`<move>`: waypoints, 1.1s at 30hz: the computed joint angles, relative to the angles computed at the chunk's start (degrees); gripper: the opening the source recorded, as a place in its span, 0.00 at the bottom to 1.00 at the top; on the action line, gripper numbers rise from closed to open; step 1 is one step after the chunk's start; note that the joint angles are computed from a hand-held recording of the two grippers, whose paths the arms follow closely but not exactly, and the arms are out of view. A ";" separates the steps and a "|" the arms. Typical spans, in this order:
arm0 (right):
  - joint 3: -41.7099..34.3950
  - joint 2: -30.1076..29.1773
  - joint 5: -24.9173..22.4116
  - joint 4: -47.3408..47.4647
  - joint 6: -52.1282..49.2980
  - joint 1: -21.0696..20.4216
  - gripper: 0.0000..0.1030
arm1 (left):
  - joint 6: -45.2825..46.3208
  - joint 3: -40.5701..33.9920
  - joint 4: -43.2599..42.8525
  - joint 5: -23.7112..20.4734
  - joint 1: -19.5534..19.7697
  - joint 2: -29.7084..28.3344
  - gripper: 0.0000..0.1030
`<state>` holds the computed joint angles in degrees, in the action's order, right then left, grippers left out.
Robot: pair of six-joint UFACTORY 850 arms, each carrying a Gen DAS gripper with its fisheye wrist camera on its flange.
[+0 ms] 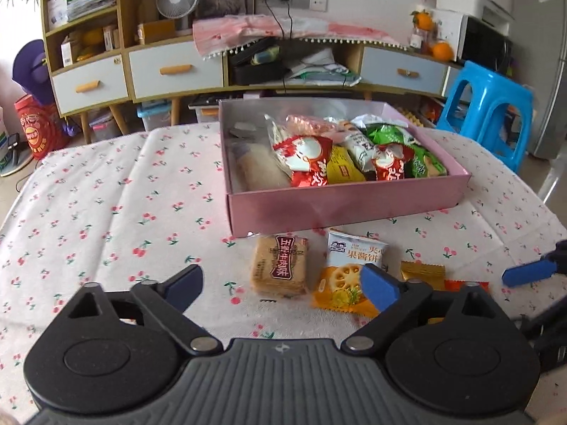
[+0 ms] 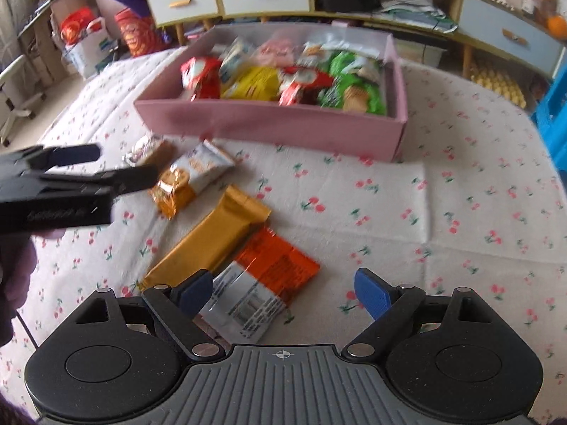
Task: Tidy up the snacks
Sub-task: 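Move both grippers back toward the remaining snacks, then grasp the orange-white candy bag with right gripper while left grasps cracker pack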
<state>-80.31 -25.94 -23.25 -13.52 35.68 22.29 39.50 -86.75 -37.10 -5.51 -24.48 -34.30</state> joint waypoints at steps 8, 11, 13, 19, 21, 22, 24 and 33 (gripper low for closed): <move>1.60 0.07 2.75 -6.90 0.07 0.89 0.96 | -5.80 -1.46 -0.28 -2.01 0.82 -0.90 0.67; 2.83 0.87 4.10 -4.66 -4.69 -0.08 0.97 | -9.44 -1.99 0.31 -4.83 1.48 -0.99 0.57; 4.02 1.62 4.84 -4.31 -6.11 -0.95 0.97 | -9.51 -1.84 0.33 -5.53 1.74 -0.81 0.51; 6.49 3.20 4.87 -12.36 3.55 -3.00 0.97 | -1.73 -1.05 -6.33 -6.93 2.57 -0.14 0.43; 6.97 3.59 5.06 -10.81 3.00 -3.55 0.97 | -1.35 -1.03 -6.59 -7.12 2.59 -0.08 0.42; 7.17 3.76 5.14 -9.91 2.59 -3.65 0.97 | -1.29 -0.98 -6.52 -7.14 2.59 -0.03 0.42; 7.13 3.75 4.81 -8.59 1.67 -3.59 0.97 | -2.87 -0.99 -4.88 -7.04 2.48 0.02 0.42; 6.77 3.73 4.35 -3.38 -1.60 -3.08 0.96 | -11.92 -2.47 3.64 -8.12 2.02 -0.63 0.42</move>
